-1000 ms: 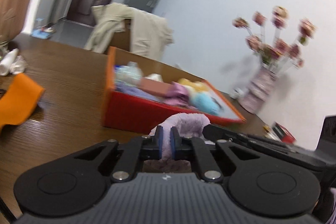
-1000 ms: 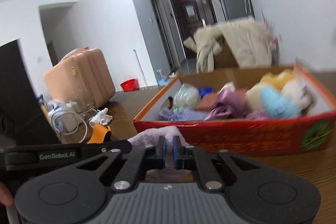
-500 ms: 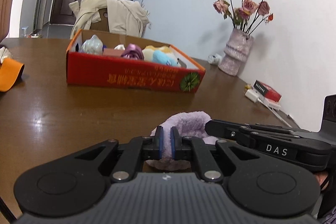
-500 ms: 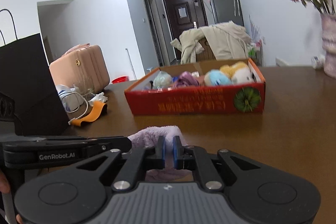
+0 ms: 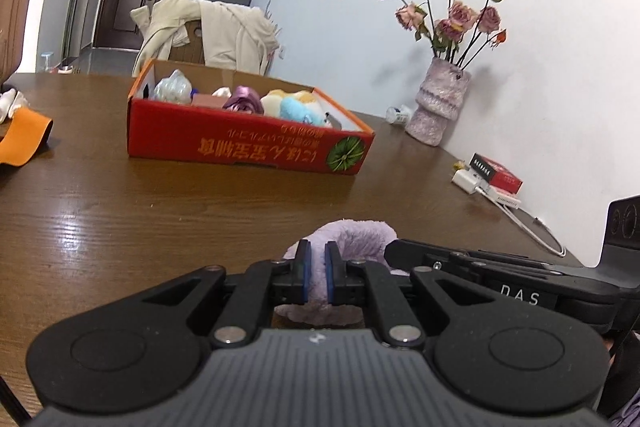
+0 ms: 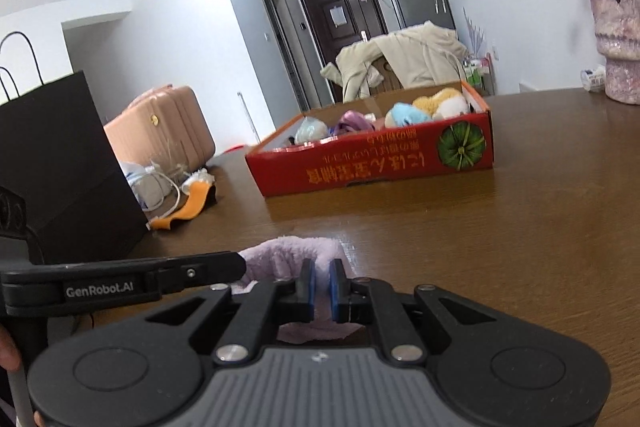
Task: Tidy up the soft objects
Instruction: 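Carry the headband into the box and open both tools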
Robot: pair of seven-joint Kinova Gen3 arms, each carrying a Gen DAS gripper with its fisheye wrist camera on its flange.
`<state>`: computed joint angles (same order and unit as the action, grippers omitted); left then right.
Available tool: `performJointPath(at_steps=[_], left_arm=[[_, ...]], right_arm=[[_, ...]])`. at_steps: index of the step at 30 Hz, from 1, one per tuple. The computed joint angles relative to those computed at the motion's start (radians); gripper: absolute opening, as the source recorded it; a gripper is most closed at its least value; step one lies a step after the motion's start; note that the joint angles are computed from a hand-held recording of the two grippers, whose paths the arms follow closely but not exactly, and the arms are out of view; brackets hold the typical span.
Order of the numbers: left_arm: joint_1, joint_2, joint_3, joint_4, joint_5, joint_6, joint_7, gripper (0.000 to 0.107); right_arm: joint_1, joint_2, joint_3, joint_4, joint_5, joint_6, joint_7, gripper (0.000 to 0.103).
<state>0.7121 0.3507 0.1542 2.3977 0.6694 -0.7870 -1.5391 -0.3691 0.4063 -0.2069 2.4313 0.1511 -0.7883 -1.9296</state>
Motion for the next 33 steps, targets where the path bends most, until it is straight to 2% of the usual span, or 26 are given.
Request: performJointPath(at_steps=[3, 11, 21, 26, 30, 33], left_arm=[[-0.003, -0.015, -0.002, -0.011, 0.003, 0.013, -0.015, 0.008], [-0.020, -0.041, -0.013, -0.105, 0.021, 0.049, -0.141, 0.008], [-0.103, -0.015, -0.044, -0.308, -0.008, 0.192, -0.269, 0.008], [-0.189, 0.037, -0.059, -0.462, -0.115, 0.321, -0.232, 0.008], [-0.254, 0.114, -0.063, -0.594, -0.216, 0.406, -0.141, 0.008], [-0.296, 0.183, -0.056, -0.699, -0.289, 0.468, -0.074, 0.008]], right_arm=[[-0.001, -0.016, 0.003, 0.007, -0.006, -0.011, 0.004, 0.007], [0.030, -0.055, 0.018, -0.025, 0.017, -0.007, 0.002, 0.007], [0.132, -0.042, 0.021, -0.205, 0.167, 0.085, -0.067, 0.007], [0.203, 0.020, -0.007, -0.365, 0.279, 0.172, -0.172, 0.007], [0.247, 0.098, -0.036, -0.501, 0.351, 0.244, -0.258, 0.007], [0.261, 0.165, -0.051, -0.604, 0.367, 0.309, -0.304, 0.007]])
